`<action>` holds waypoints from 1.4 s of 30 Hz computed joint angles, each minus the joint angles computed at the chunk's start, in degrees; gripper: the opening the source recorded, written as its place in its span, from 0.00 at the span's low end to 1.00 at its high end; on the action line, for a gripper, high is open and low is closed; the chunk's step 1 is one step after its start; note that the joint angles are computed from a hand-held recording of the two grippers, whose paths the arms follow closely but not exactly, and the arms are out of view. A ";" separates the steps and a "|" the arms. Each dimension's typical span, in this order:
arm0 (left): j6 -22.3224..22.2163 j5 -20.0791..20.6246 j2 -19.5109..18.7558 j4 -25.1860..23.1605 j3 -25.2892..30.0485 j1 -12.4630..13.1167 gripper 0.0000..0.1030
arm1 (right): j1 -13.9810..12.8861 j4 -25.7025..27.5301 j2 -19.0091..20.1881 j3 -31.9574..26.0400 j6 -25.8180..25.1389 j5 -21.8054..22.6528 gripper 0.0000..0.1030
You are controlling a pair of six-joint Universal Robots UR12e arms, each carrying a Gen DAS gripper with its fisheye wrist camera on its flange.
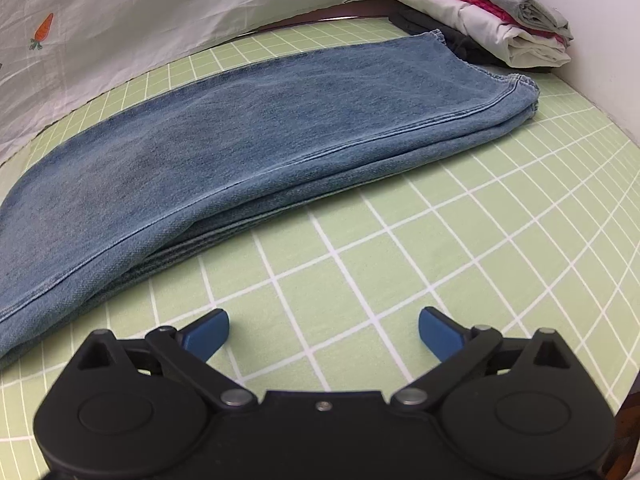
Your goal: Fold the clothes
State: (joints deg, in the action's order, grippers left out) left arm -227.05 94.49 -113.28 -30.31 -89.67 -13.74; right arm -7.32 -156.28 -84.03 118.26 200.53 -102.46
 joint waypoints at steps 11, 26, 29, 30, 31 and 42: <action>-3.26 8.82 0.89 0.99 -1.68 -0.19 0.95 | 0.28 -1.75 1.91 -1.46 -1.75 -0.03 1.00; -0.08 6.89 -1.14 0.09 0.53 1.19 0.96 | -8.68 -7.29 -5.89 3.92 14.22 -5.44 1.00; -1.36 6.65 -1.62 -1.10 1.30 1.51 0.97 | -10.47 -7.40 -9.02 5.99 17.42 -10.03 1.00; -1.59 6.53 -1.69 -0.97 1.32 1.61 0.97 | -11.11 -7.42 -10.10 6.72 18.26 -11.23 1.00; -1.80 6.41 -1.76 -0.81 1.33 1.70 0.97 | -11.65 -7.35 -11.04 7.35 18.95 -12.14 1.00; -5.62 8.03 -2.49 -3.91 3.52 1.69 0.94 | -13.53 -6.89 -14.35 10.02 20.83 -13.97 1.00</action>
